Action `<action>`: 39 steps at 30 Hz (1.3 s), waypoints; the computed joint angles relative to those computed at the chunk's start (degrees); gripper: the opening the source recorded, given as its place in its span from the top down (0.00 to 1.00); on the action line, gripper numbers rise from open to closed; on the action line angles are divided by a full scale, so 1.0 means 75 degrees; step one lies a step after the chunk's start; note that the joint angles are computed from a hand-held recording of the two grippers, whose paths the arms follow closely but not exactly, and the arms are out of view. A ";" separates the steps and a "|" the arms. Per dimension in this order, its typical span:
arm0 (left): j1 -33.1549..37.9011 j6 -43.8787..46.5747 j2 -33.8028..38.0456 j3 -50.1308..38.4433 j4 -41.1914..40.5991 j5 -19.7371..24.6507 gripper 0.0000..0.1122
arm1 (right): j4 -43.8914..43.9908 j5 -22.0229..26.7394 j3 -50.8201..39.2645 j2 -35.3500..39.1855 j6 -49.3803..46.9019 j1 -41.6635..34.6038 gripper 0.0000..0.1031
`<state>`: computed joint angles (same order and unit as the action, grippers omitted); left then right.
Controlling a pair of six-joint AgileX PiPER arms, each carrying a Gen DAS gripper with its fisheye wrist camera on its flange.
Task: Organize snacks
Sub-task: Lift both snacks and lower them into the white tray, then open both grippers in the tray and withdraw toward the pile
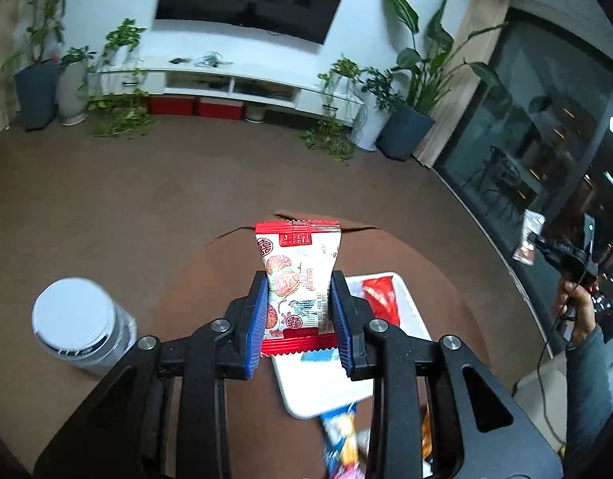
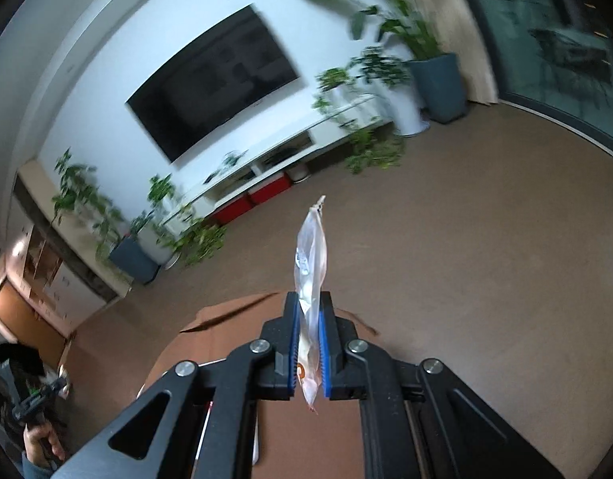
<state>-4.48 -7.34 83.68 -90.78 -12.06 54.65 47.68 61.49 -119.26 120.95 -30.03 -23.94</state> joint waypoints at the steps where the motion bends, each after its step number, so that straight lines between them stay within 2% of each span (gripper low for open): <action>1: -0.0069 -0.0001 0.0440 -0.0438 -0.0021 0.0077 0.75 | -0.0070 0.0019 -0.0184 0.0117 0.0125 0.0315 0.91; 4: -0.0328 -0.0030 0.1517 -0.1288 -0.0096 0.0082 0.75 | -0.0224 -0.0099 0.0027 0.0184 0.0112 0.1325 0.91; 7: -0.0603 0.0094 0.2270 -0.1378 -0.0224 -0.0178 0.75 | -0.0377 -0.0139 0.0221 0.0382 -0.0045 0.2159 0.91; 11: -0.0754 0.0224 0.2884 -0.0787 -0.0495 -0.0845 0.75 | -0.0686 -0.0388 0.0760 0.0676 -0.0337 0.3180 0.91; 15: -0.0888 0.0182 0.3070 0.0121 -0.0653 -0.1805 0.75 | -0.1280 -0.0513 0.0744 0.1113 -0.0138 0.3811 0.91; 17: -0.0988 0.0125 0.3285 0.0244 -0.0620 -0.1956 0.75 | -0.1460 -0.0460 0.0596 0.1339 0.0019 0.3980 0.91; 24: -0.1392 0.0020 0.3694 0.1229 -0.0594 -0.3102 0.75 | -0.2063 -0.0304 0.0220 0.1883 0.0386 0.4396 0.91; 27: -0.1480 -0.0185 0.4529 0.0432 -0.0446 -0.3012 0.75 | -0.2290 -0.0240 0.0014 0.2071 0.0570 0.4453 0.91; 31: -0.1534 0.0006 0.4494 0.1044 -0.0767 -0.3584 0.75 | -0.2458 -0.0397 0.0215 0.2129 0.0719 0.4589 0.91; 39: -0.1706 -0.0020 0.4920 0.0828 -0.0831 -0.3700 0.73 | -0.2520 -0.0550 0.0259 0.2272 0.0857 0.4567 0.89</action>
